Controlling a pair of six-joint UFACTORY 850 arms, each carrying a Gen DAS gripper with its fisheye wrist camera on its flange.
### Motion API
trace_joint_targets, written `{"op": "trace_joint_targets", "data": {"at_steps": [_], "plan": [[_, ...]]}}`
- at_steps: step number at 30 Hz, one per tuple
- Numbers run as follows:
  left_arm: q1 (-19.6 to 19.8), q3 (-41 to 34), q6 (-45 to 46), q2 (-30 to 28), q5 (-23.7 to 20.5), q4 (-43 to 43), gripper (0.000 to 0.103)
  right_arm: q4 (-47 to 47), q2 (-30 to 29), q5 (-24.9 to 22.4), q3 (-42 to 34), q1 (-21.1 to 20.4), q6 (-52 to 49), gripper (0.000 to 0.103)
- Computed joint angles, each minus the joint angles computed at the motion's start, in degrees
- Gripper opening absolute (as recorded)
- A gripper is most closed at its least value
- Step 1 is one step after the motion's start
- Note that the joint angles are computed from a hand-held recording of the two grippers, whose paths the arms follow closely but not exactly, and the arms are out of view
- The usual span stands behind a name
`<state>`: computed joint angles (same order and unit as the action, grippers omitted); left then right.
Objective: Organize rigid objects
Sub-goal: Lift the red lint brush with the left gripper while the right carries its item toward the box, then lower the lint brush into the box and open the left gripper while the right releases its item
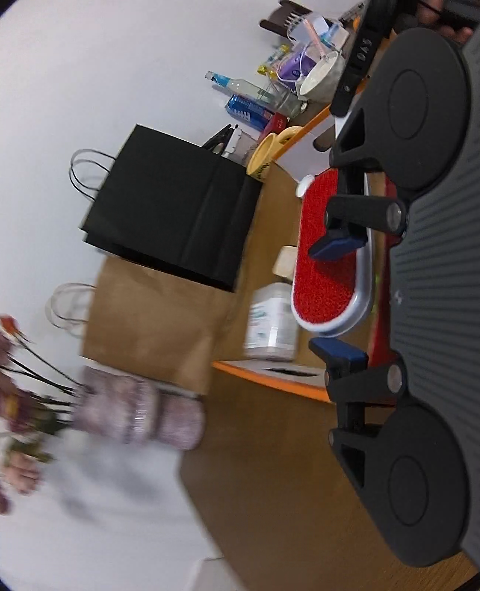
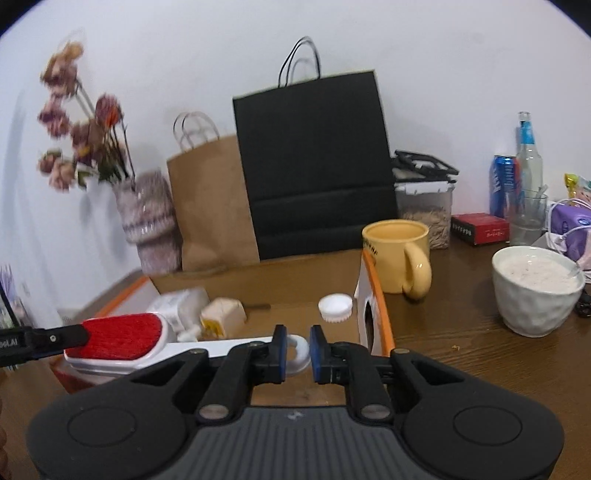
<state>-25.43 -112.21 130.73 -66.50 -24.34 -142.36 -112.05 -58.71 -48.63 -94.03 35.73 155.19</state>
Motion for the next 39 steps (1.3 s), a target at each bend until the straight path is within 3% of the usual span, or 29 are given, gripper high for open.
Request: {"op": "trace_joint_targets", "data": {"at_steps": [2, 4, 6, 7, 12, 15, 18, 20, 24, 30, 34, 39], "plan": [[0.20, -0.39, -1.36, -0.32, 0.61, 2.06, 0.050, -1.24, -0.58, 0.58, -0.42, 0.01, -0.99, 0.017], [0.35, 2.32, 3.53, 0.82, -3.16, -1.49, 0.056, -0.34, -1.04, -0.97, -1.18, 0.75, -4.63, 0.017], [-0.15, 3.68, 8.72, 1.54, -3.35, -5.88, 0.072, 1.79, -2.20, -2.65, -2.90, 1.43, -9.64, 0.025], [-0.44, 3.84, 11.45, 1.59, -2.95, -7.67, 0.075, 2.08, -2.40, -3.05, -3.19, 1.62, -10.47, 0.026], [-0.61, 3.88, 11.84, 1.59, -2.05, -7.98, 0.076, -0.98, -1.51, -3.45, -1.08, 1.53, -5.50, 0.040], [-0.86, 4.83, 16.17, 2.06, -2.47, -12.39, 0.079, -2.07, -1.36, -4.79, -0.36, 1.43, -2.82, 0.042], [-0.68, 3.32, 13.20, 0.81, -2.63, -8.47, 0.085, -2.10, -1.51, -3.52, -0.60, 1.17, -1.50, 0.043], [-1.17, 3.71, 16.45, 1.52, -0.56, -10.86, 0.084, -1.36, -0.90, -4.33, 0.06, 1.88, -1.60, 0.043], [-0.92, 10.42, 15.35, 6.47, -3.10, -8.79, 0.084, -1.04, 2.25, -6.41, 3.71, 3.79, -1.96, 0.049], [-0.96, 23.58, 23.34, 16.34, -8.07, -15.49, 0.084, 0.97, 8.42, -7.19, 9.30, 6.65, -4.35, 0.057], [-1.21, 30.15, 26.82, 22.08, -10.49, -17.48, 0.084, 2.49, 12.71, -4.26, 12.19, 7.97, -6.63, 0.063], [-1.62, 35.58, 26.34, 28.60, -6.34, -16.38, 0.084, 5.68, 17.22, -3.70, 15.47, 10.50, -8.26, 0.075]]}}
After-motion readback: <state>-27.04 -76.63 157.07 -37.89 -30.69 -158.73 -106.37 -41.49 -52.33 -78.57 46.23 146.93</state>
